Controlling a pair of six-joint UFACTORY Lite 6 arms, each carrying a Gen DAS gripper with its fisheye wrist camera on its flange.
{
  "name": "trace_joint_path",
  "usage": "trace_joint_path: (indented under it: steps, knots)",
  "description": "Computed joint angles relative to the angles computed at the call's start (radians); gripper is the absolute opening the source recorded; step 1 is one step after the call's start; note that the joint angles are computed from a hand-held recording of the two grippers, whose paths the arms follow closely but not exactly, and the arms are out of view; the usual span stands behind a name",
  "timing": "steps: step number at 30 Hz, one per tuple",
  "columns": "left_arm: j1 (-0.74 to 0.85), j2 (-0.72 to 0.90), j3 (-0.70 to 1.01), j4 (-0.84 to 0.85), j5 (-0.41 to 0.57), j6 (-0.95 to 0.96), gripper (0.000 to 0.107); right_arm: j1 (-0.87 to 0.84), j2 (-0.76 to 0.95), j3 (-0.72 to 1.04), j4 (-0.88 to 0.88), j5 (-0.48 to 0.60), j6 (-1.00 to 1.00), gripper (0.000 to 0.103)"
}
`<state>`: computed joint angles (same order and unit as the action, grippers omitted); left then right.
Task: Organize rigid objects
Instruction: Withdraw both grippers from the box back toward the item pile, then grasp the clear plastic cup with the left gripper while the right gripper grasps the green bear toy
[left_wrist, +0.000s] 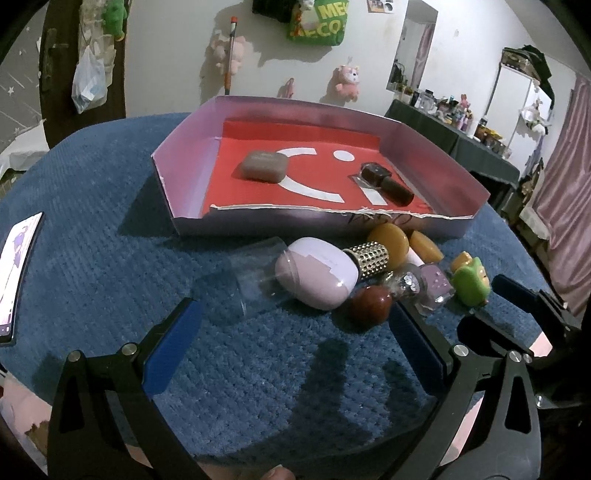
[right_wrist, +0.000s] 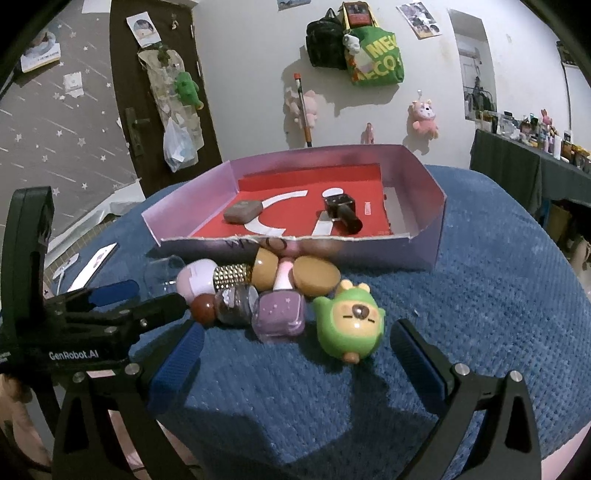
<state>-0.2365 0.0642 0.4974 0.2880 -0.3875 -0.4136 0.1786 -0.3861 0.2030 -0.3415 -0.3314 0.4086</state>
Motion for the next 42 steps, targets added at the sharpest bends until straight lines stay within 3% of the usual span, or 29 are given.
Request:
trace_joint_path:
  steps: [7, 16, 24, 31, 33, 37, 42]
  knots:
    - [0.074, 0.037, 0.01, 0.115, -0.028, -0.109, 0.103, -0.049, 0.077, 0.023, -0.027, -0.031, 0.007, 0.095]
    - [0.077, 0.086, 0.033, -0.089, -0.022, 0.067, 0.103, -0.11, 0.145, 0.044, -0.039, -0.049, -0.021, 0.08]
    - [0.096, 0.121, 0.062, -0.098, -0.037, 0.086, 0.103, -0.092, 0.164, 0.057, 0.079, -0.042, -0.157, 0.072]
    - [0.123, 0.143, 0.088, -0.058, -0.044, 0.057, 0.103, -0.135, 0.15, 0.058, -0.054, -0.035, -0.063, 0.063]
    - [0.123, 0.145, 0.09, -0.083, -0.045, 0.08, 0.103, -0.166, 0.147, 0.056, -0.099, -0.038, -0.03, 0.056]
    - [0.11, 0.151, 0.096, -0.167, -0.047, 0.154, 0.103, -0.205, 0.164, 0.07, -0.195, -0.057, 0.061, 0.055]
    - [0.093, 0.163, 0.111, -0.248, -0.051, 0.217, 0.101, -0.138, 0.221, 0.108, 0.006, -0.059, -0.097, 0.055]
